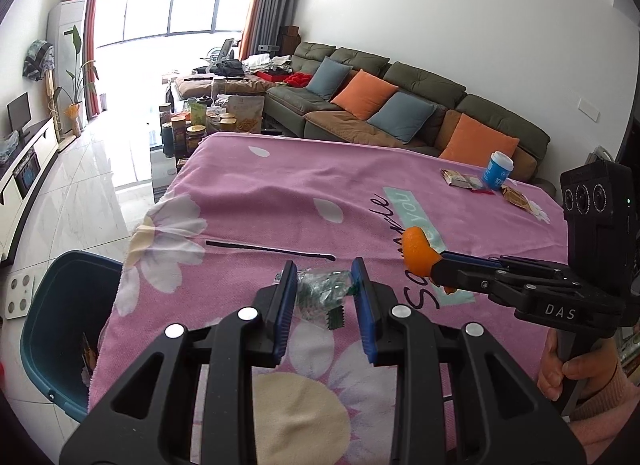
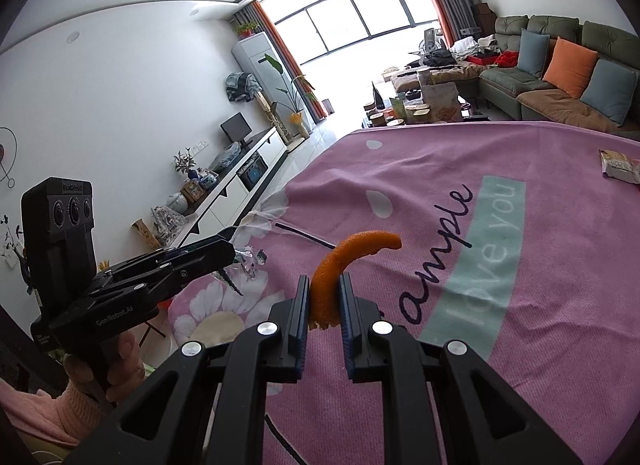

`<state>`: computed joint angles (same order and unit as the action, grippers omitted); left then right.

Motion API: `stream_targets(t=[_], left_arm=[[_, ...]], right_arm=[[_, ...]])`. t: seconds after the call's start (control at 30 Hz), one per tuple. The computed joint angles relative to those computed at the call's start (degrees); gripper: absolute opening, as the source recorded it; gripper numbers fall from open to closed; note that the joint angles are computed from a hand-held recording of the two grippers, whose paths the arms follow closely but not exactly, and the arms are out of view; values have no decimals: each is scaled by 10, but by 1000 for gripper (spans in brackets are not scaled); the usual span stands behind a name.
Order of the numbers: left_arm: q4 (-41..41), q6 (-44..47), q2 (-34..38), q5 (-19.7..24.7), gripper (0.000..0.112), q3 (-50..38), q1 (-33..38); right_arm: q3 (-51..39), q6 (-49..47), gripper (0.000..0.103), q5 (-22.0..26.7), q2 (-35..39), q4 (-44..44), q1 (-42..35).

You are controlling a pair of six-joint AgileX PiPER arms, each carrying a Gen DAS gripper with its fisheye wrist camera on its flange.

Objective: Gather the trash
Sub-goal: 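Lift the plastic scrap and orange peel and carry both over the teal bin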

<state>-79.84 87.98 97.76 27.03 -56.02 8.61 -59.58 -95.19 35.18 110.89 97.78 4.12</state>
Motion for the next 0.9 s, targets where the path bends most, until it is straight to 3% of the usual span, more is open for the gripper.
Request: stream_targets(t=[0.9], left_arm=[[3, -6, -22, 3, 28, 14, 77]], right_arm=[[-104, 90, 13, 6, 53, -82, 82]])
